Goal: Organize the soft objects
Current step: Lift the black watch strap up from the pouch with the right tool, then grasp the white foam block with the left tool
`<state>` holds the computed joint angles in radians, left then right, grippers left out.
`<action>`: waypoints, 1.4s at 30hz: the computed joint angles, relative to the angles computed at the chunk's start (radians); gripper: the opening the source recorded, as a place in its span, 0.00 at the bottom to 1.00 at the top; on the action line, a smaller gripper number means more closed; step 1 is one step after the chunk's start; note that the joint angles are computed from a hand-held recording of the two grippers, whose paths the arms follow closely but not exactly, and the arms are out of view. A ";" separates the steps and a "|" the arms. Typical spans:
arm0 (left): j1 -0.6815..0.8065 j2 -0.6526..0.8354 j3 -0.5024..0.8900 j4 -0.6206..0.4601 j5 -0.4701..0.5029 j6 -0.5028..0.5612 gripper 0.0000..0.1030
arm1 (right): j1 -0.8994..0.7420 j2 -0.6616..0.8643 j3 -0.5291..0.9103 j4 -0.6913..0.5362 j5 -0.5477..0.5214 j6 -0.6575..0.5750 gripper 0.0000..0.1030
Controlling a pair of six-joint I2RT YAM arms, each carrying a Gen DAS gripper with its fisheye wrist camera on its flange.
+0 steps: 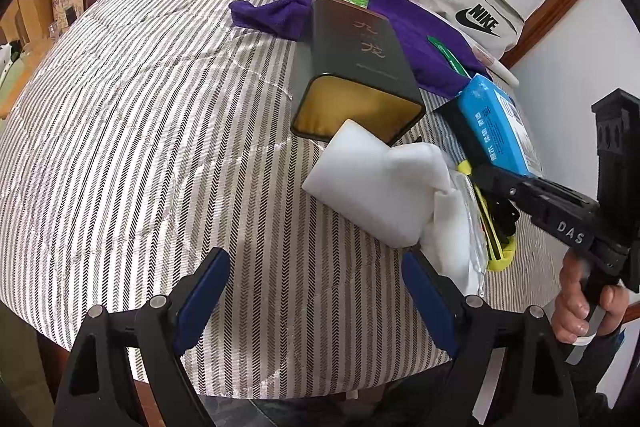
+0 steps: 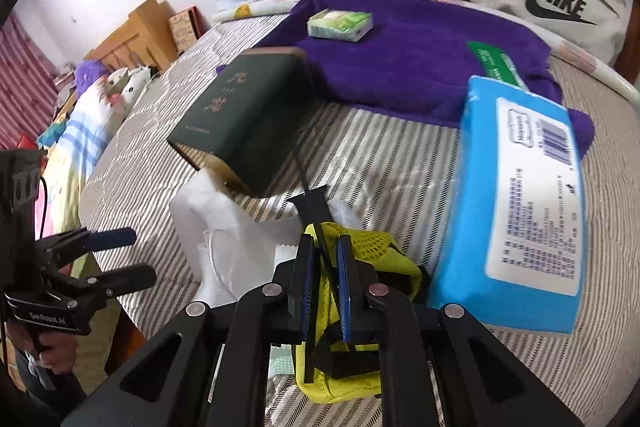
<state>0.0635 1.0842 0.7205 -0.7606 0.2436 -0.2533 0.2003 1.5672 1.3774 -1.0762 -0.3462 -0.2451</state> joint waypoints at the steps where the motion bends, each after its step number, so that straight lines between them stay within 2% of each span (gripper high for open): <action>1: -0.001 0.000 0.000 -0.001 0.000 0.000 0.84 | 0.003 0.002 -0.006 0.007 -0.003 0.000 0.11; 4: -0.008 0.001 0.001 -0.003 -0.006 0.001 0.84 | 0.000 0.011 -0.020 0.031 -0.023 0.003 0.11; 9: 0.003 -0.019 -0.011 0.018 0.003 0.000 0.83 | -0.041 -0.010 -0.025 0.027 -0.093 -0.023 0.03; 13: -0.006 -0.029 -0.034 0.101 -0.014 0.012 0.83 | -0.080 -0.050 -0.009 0.005 -0.150 -0.028 0.03; 17: -0.108 0.012 -0.017 0.127 -0.157 0.082 0.83 | -0.117 -0.090 0.018 -0.036 -0.175 -0.037 0.03; 19: -0.142 0.017 -0.015 0.137 -0.190 0.106 0.84 | -0.147 -0.109 0.029 -0.063 -0.195 -0.055 0.03; 22: -0.149 0.023 -0.021 0.158 -0.172 0.127 0.85 | -0.202 -0.135 0.034 -0.105 -0.207 -0.080 0.03; 26: -0.118 0.023 -0.030 0.189 -0.097 0.155 0.85 | -0.276 -0.172 0.020 -0.154 -0.222 -0.145 0.03; 33: -0.141 0.050 -0.035 0.231 -0.096 0.202 0.85 | -0.454 -0.231 -0.074 -0.236 -0.214 -0.334 0.03; 38: -0.170 0.091 -0.036 0.261 -0.113 0.224 0.85 | -0.548 -0.230 -0.138 -0.246 -0.211 -0.394 0.03; 42: -0.176 0.111 -0.023 0.259 -0.113 0.213 0.85 | -0.564 -0.214 -0.186 -0.215 -0.194 -0.389 0.03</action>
